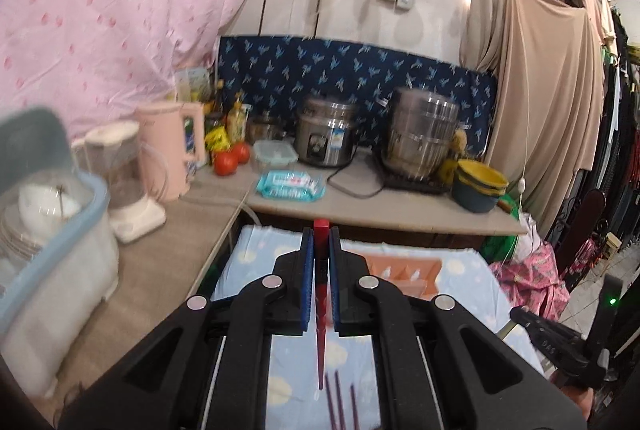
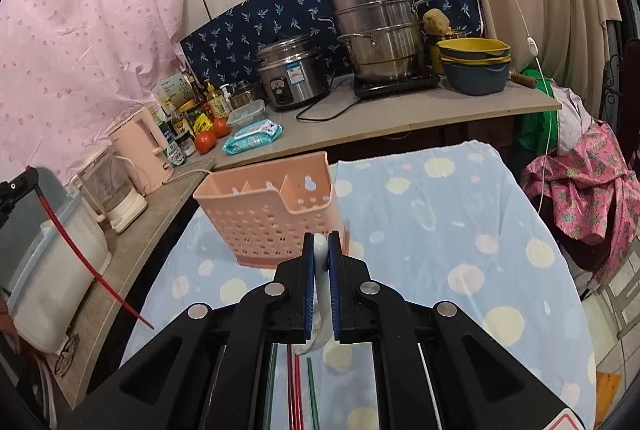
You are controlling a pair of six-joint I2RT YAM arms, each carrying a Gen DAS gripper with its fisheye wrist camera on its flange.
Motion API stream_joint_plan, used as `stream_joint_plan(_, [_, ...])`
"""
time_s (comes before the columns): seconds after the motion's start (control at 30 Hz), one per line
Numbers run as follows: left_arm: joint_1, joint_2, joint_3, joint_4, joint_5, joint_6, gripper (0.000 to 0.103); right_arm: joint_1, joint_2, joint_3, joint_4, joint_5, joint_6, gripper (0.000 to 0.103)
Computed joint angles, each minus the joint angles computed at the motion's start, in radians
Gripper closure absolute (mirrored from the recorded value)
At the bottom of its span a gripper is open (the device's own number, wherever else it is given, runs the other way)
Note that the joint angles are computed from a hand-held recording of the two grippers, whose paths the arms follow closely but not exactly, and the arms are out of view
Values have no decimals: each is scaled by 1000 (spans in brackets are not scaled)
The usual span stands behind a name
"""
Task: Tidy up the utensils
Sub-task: 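Lift the red chopstick and white spoon and carry both over the pink basket, then open the left tool over the basket while the right tool releases the spoon into it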
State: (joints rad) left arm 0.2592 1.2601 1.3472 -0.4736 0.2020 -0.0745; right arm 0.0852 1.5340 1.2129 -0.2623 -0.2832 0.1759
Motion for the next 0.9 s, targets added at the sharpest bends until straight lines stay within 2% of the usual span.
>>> stream_joint_plan(0.27, [-118,265,330,79,-77,-29,96,30,287,398,-48,31,26,96])
stream_joint_plan(0.47, [-172,453,483,130,-125,-12,96,45,484,636,-89,43,54,96])
stream_joint_plan(0.7, [-174,555,457,151,-126,-32,96,56,644,784,-156,37,51,96])
stream_joint_plan(0.9, [-157,594,426,143,-105,-62,96,69,688,786,-165,50,34,96])
